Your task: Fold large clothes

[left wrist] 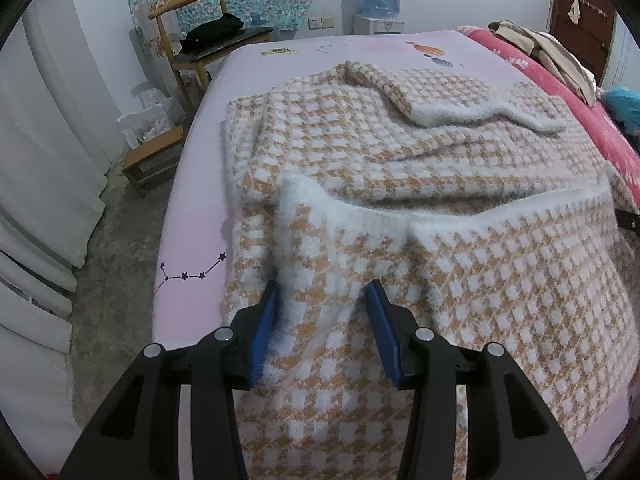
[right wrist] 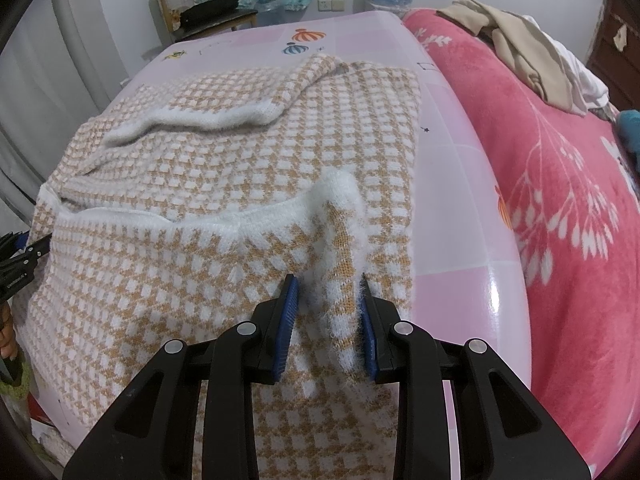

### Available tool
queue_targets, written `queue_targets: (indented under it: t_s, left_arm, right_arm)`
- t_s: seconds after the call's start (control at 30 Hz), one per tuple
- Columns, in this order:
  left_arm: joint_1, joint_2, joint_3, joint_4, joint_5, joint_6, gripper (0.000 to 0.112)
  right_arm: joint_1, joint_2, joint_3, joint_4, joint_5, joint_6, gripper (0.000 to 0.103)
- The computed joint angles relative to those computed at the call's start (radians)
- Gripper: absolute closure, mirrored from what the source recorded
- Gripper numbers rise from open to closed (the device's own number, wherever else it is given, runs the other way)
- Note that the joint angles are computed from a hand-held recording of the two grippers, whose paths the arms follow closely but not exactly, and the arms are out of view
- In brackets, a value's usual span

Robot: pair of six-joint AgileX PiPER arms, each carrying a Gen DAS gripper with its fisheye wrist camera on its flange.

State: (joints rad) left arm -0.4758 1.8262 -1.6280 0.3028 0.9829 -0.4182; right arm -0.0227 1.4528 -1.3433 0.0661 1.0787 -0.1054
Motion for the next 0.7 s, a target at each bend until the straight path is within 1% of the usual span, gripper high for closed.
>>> queue_targets:
  t_s: [0.2,0.4,0.53,0.7]
  left_arm:
    - [-0.024,0.001,0.001,0.045,0.01,-0.04,0.068]
    - [-0.043,0.0,0.004,0.09,0.015,-0.068,0.069]
    - [-0.051,-0.008,0.004,0.101,0.022,-0.075,0.078]
    - [-0.059,-0.028,0.016,0.117,0.026,-0.09,0.088]
  right_arm:
    - [0.014,0.012,-0.023,-0.027,0.016,0.029,0.078]
    - [0.006,0.016,-0.043,-0.024,0.029,0.045,0.089]
    - [-0.001,0.019,-0.056,-0.021,0.032,0.041,0.094]
    - [0.007,0.004,-0.054,-0.033,0.023,0.051,0.096]
